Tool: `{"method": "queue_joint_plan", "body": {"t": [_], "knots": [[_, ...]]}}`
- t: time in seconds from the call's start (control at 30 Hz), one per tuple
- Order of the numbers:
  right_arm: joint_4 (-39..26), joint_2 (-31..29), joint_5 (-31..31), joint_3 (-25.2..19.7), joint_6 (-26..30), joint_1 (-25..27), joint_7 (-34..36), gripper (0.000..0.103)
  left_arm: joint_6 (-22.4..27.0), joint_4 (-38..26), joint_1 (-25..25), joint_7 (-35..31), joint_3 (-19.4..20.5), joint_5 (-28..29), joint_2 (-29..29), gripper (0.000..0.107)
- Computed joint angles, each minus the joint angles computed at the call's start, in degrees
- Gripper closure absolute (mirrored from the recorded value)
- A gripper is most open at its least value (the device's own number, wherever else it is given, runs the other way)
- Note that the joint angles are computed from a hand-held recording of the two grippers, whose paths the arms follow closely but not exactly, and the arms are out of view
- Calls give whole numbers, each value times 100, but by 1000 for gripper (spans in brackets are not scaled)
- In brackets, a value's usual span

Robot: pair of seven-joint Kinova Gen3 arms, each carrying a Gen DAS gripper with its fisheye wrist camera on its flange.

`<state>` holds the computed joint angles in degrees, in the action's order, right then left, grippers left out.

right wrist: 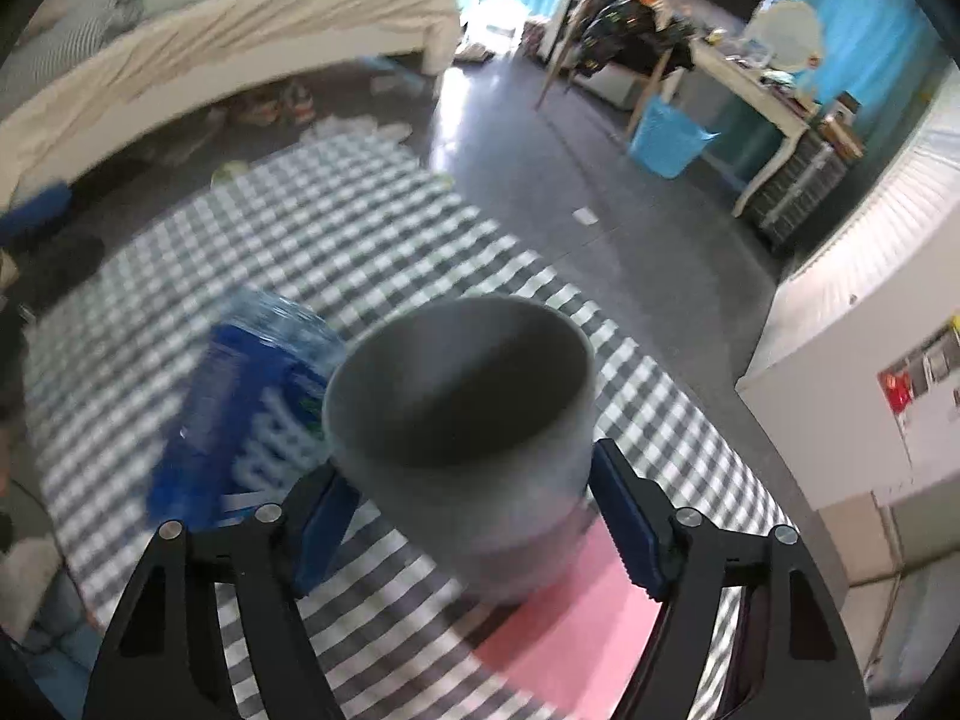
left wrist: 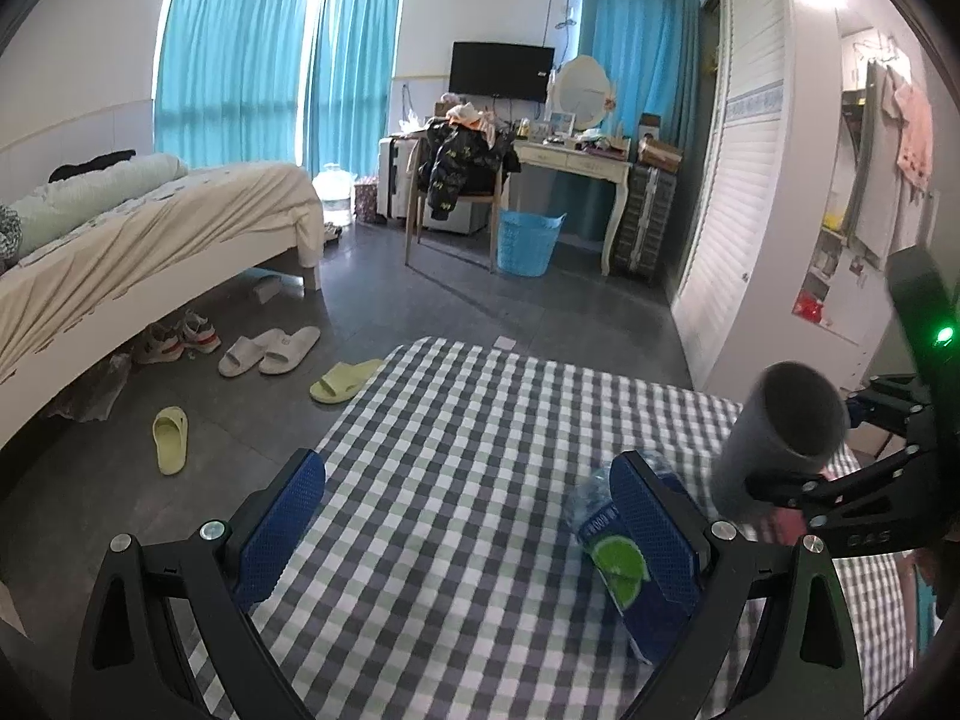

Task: Flip cup upside down
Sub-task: 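Move the right gripper to the lying grey cup and grasp its body, then lift the grey cup with the right gripper and rotate it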

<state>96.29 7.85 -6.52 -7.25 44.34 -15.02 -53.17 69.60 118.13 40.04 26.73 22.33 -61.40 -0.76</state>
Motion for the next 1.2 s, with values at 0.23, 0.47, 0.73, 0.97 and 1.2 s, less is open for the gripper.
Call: {"method": "queue_joint_plan", "body": {"t": [0.23, 0.47, 0.73, 0.97, 1.2], "knots": [[566, -1033, -184, 85, 235, 29, -577, 31, 366, -15, 394, 183, 283, -28, 15, 9], [1529, -1992, -373, 190, 324, 114, -1495, 31, 781, 122, 903, 605, 519, 55, 62, 9], [2197, -2264, -504, 76, 177, 144, -2866, 31, 961, 263, 1400, 840, 609, 206, 255, 9], [2168, -2140, -274, 59, -89, 39, -3371, 31, 911, 384, 1613, 1048, 556, 398, 291, 9], [1885, -1537, 35, 8, -329, -4, -3780, 31, 906, 333, 1653, 992, 464, 467, 405, 9]]}}
